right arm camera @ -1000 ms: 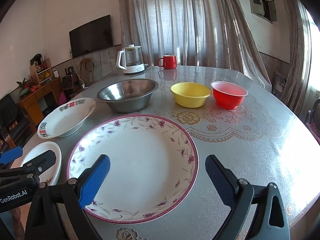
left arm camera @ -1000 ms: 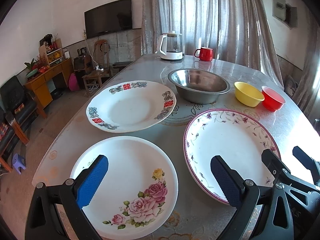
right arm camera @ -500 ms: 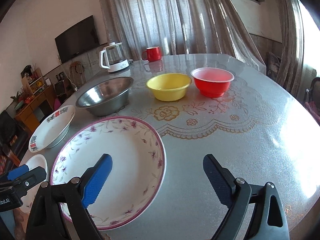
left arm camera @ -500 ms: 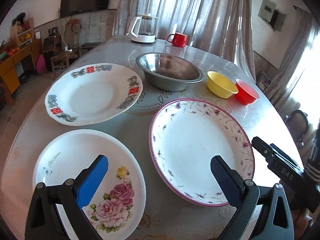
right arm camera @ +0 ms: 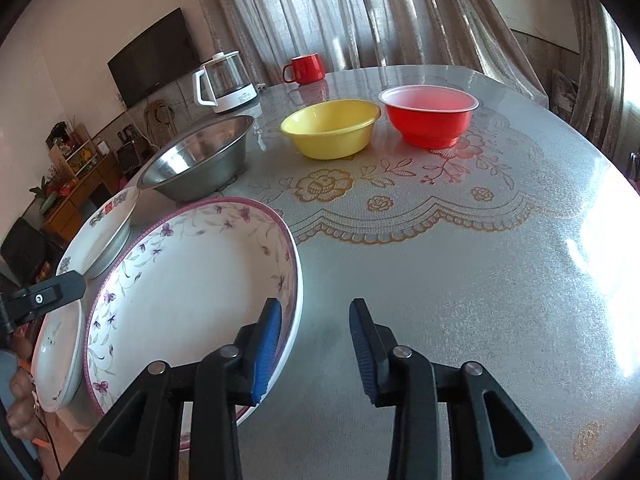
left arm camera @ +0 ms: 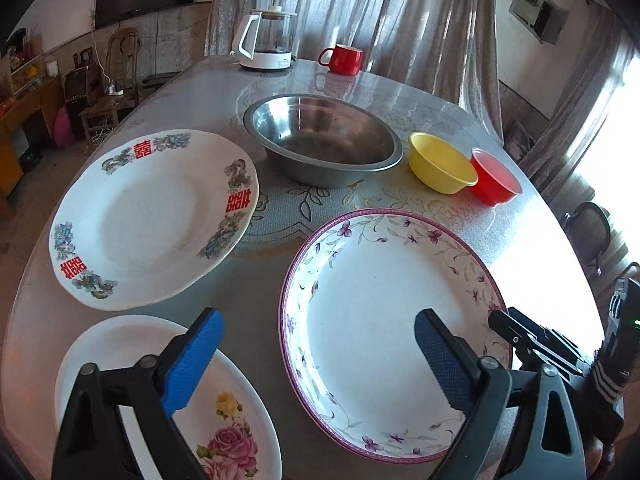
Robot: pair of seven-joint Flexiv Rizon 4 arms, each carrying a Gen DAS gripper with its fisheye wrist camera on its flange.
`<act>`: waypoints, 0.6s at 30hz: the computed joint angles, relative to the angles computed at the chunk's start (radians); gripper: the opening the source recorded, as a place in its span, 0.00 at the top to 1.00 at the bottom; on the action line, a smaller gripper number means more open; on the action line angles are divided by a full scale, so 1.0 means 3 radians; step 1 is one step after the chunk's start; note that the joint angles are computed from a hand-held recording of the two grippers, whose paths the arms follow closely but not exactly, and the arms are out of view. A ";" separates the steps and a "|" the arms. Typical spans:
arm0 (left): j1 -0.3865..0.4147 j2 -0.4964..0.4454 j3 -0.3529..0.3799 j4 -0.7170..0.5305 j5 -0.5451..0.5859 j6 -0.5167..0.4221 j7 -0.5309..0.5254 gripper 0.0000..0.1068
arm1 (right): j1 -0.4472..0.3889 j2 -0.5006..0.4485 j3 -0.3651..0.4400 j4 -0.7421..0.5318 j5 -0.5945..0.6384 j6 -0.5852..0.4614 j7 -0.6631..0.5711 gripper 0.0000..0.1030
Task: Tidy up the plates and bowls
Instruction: 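Grasp the rim of the purple-floral plate with the right gripper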
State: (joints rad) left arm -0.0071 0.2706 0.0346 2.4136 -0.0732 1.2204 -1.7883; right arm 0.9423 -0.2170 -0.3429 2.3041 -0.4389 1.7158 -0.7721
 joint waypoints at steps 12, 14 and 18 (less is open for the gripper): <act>-0.0526 -0.0304 0.0267 0.0064 -0.1440 0.0260 0.1193 0.25 | -0.0955 -0.0117 0.1062 -0.0201 0.0131 -0.0092 -0.0251 0.66; -0.0396 -0.0320 0.0187 0.0010 -0.1278 0.0200 0.1138 0.25 | -0.0962 -0.0120 0.1068 -0.0200 0.0128 -0.0083 -0.0267 0.66; -0.0160 -0.0341 0.0099 -0.0110 -0.0847 -0.0028 0.0894 0.48 | -0.0867 -0.0113 0.0967 -0.0185 0.0102 -0.0073 -0.0273 0.64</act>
State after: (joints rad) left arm -0.0552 0.1682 0.0643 2.3806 -0.3271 1.2120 -1.5201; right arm 0.6823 -0.2508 -0.0529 2.2485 -0.4082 1.6938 -0.8540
